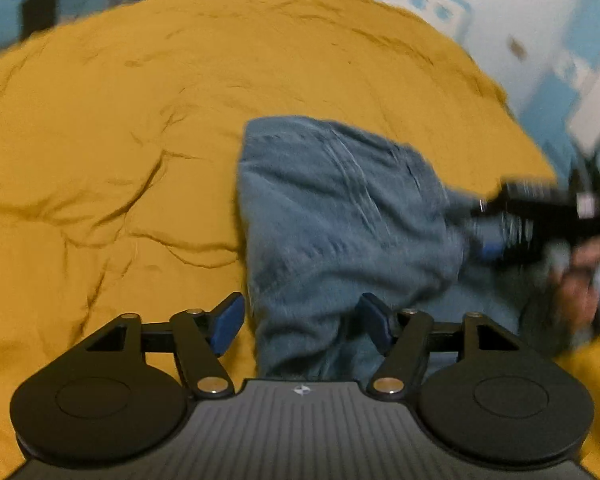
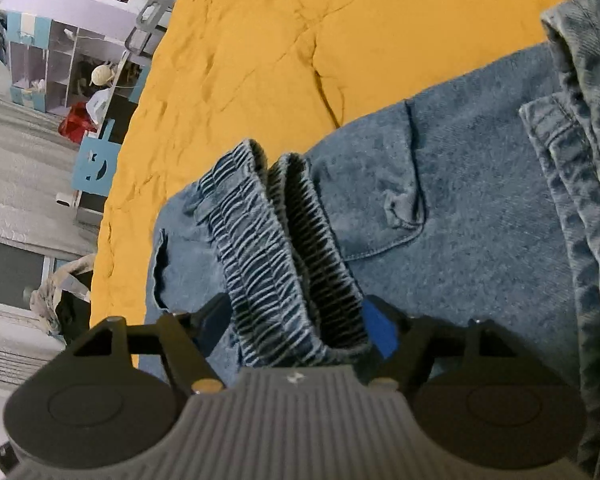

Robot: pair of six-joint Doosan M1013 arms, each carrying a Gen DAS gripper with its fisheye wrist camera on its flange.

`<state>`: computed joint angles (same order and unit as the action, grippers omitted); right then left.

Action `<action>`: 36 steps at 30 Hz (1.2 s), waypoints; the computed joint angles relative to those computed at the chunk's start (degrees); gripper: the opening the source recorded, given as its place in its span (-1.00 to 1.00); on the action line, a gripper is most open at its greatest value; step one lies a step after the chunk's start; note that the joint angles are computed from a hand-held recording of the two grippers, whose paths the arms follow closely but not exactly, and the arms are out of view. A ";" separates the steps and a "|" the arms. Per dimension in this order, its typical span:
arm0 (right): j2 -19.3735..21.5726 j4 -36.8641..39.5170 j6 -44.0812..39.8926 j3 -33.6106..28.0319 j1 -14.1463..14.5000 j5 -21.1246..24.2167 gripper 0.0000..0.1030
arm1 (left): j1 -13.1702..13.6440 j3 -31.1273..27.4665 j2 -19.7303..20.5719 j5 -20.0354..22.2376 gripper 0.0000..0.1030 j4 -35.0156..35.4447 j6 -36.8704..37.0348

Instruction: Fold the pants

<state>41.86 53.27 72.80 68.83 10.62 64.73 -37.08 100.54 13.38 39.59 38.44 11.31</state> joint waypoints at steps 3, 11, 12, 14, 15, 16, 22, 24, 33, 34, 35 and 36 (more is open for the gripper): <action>-0.27 -1.45 -1.33 -0.13 -0.12 0.20 0.14 | -1.83 -2.66 2.32 8.77 0.53 0.67 6.15; -2.29 1.49 -7.32 1.53 -0.57 -2.16 -0.30 | -2.04 -2.68 3.09 7.51 -0.30 2.30 3.72; -1.92 1.58 -7.28 0.98 -0.58 -0.99 -0.58 | -2.47 -3.07 3.43 9.29 -0.49 3.35 3.02; -2.18 -0.47 -6.09 0.74 -0.28 -1.07 -0.84 | -2.45 -2.92 3.18 9.48 -0.55 3.46 1.80; -2.53 0.52 -6.73 1.14 -0.46 -0.98 -0.94 | -2.30 -2.47 2.70 8.90 -0.59 3.56 0.49; -2.89 1.79 -6.64 1.49 -0.67 -0.77 -0.99 | -2.16 -2.36 2.47 8.83 -0.63 3.44 -0.13; -7.42 8.42 -13.19 5.44 -1.74 2.23 -1.00 | -1.01 0.28 0.05 5.59 -0.69 2.01 -4.74; -7.98 6.36 -13.12 6.31 -1.76 1.17 -1.00 | -0.76 0.71 0.12 5.21 -0.69 0.29 -3.97; -6.35 0.24 -6.54 9.75 -1.38 -1.61 -1.00 | -0.72 -1.63 1.95 9.20 -0.69 -5.00 1.82; -6.39 -0.22 -6.81 9.66 -1.21 -1.89 -1.00 | -0.58 -1.57 1.83 9.17 -0.67 -5.50 2.42; -6.61 -0.98 -7.30 9.67 -1.02 -2.29 -1.00 | -0.57 -1.50 1.67 9.17 -0.66 -5.82 2.47; -6.87 -2.10 -7.78 9.55 -0.76 -2.64 -1.00 | -0.58 -1.51 1.42 9.15 -0.63 -6.33 2.68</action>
